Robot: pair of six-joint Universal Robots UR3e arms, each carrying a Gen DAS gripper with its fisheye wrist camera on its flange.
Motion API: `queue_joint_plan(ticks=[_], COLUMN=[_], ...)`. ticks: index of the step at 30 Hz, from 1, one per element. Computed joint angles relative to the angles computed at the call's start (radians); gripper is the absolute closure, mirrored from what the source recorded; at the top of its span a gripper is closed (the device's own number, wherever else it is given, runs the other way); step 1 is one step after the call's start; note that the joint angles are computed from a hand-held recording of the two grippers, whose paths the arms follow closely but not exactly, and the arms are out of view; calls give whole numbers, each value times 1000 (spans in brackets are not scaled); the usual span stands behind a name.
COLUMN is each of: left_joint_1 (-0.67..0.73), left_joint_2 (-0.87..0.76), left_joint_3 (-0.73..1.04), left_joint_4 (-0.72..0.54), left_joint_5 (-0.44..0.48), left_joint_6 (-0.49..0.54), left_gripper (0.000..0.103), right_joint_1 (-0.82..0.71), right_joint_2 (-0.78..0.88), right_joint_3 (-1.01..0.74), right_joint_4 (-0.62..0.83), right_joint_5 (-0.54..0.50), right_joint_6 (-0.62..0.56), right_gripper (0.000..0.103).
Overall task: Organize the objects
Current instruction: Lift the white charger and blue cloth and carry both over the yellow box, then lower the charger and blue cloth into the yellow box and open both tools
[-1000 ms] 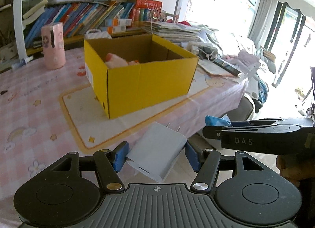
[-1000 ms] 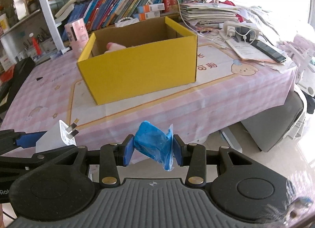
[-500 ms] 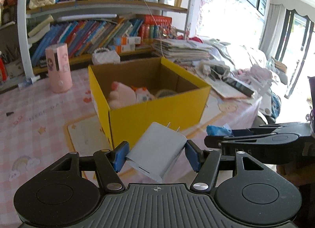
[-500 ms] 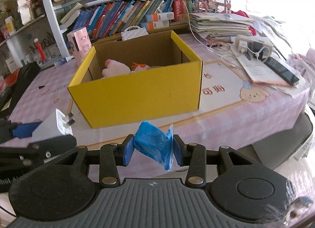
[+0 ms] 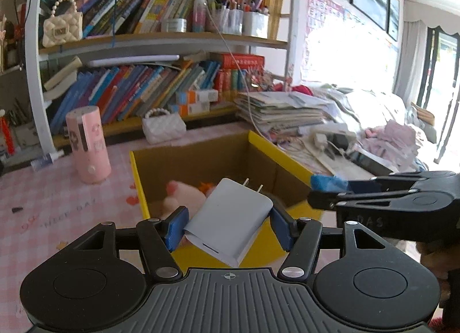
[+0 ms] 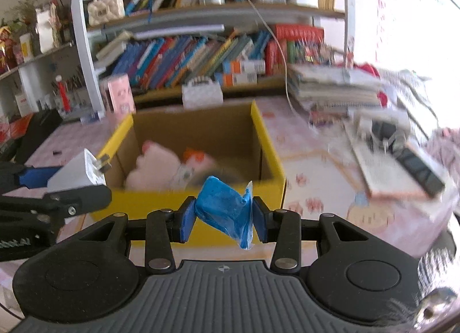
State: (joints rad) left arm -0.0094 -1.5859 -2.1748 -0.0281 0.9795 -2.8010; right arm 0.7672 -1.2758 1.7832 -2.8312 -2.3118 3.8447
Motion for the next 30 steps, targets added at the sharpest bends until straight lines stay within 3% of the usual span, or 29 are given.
queue_joint_plan(ticks=[6, 13, 30], left_joint_1=[-92, -155, -214], left_joint_2=[-154, -267, -382], left_joint_3=[156, 278, 398], left_joint_4=[24, -23, -89], left_joint_5=[131, 259, 385], left_joint_6=[-68, -108, -105], left_gripper=[41, 41, 41], right_joint_1=[-119, -213, -346], right_joint_2=[18, 66, 126], right_joint_3=[4, -18, -57], right_joint_4=[-145, -176, -129], right_joint_5=[103, 269, 498], right_joint_6=[-181, -307, -405], right_gripper=[64, 64, 65])
